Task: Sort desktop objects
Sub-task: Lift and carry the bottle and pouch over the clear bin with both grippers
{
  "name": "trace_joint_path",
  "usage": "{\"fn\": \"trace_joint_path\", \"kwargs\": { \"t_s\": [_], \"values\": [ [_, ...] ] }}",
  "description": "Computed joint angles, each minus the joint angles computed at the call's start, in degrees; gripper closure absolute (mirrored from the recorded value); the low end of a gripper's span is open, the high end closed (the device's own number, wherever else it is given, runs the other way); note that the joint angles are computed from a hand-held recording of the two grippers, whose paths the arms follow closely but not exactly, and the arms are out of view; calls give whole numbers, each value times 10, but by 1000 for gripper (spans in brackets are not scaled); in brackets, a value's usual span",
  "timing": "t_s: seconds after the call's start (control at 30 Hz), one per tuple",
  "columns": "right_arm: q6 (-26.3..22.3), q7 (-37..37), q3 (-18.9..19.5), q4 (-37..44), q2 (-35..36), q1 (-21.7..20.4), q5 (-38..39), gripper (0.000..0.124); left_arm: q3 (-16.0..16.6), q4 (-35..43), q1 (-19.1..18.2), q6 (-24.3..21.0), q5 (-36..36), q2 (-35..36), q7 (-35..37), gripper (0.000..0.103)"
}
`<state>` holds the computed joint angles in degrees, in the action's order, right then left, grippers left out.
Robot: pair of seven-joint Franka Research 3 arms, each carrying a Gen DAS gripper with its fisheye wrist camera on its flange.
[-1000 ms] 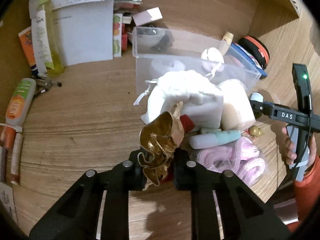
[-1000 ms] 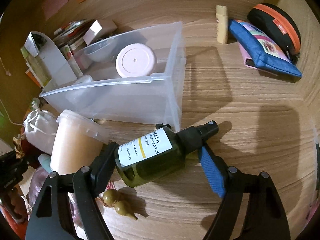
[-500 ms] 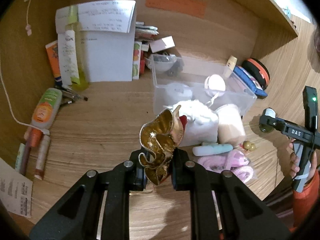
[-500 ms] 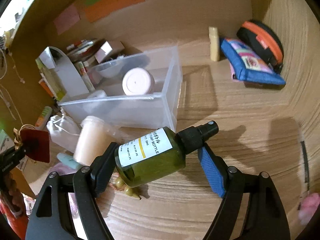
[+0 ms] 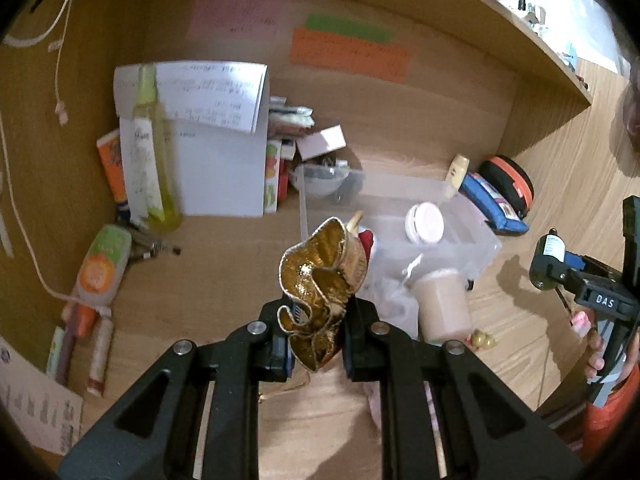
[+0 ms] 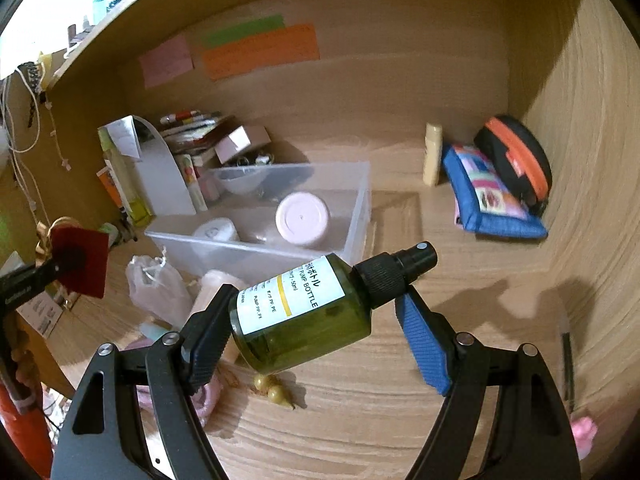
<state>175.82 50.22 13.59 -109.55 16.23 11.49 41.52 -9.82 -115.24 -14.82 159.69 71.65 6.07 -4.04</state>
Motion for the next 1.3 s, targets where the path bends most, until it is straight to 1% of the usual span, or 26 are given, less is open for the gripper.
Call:
{"fn": "trace_joint_path", "kwargs": {
  "t_s": [0.13,0.3,0.37,0.47,0.53,0.77,0.83,0.9,0.93,1.07,1.3],
  "values": [
    [16,-14,7,10,0,0,-3,46,1,29,-1,-6,-10,14,28,86],
    [21,-22,15,33,8,-2,-6,46,7,66,-5,-13,-32,35,65,86],
    [19,-35,26,47,15,-10,0,46,10,83,-8,-15,-45,46,87,86],
    [26,-29,17,66,28,0,-17,46,15,107,-13,-16,-64,62,116,86],
    [18,-26,19,82,38,-3,-24,46,20,120,-17,-15,-76,72,133,86],
    [-13,4,0,146,82,9,-68,46,35,188,-32,-23,-112,117,194,86],
    [-28,20,-10,173,100,17,-85,46,40,203,-36,-23,-125,129,210,86],
    [-44,27,-10,193,114,16,-92,46,43,222,-37,-19,-145,146,233,86],
    [-58,36,-16,213,127,20,-100,46,46,228,-39,-17,-152,151,240,86],
    [-79,71,-40,257,158,37,-134,46,49,265,-37,-13,-204,183,294,86],
    [-137,132,-70,345,219,54,-193,46,54,319,-36,-15,-291,234,380,86]
  ]
}}
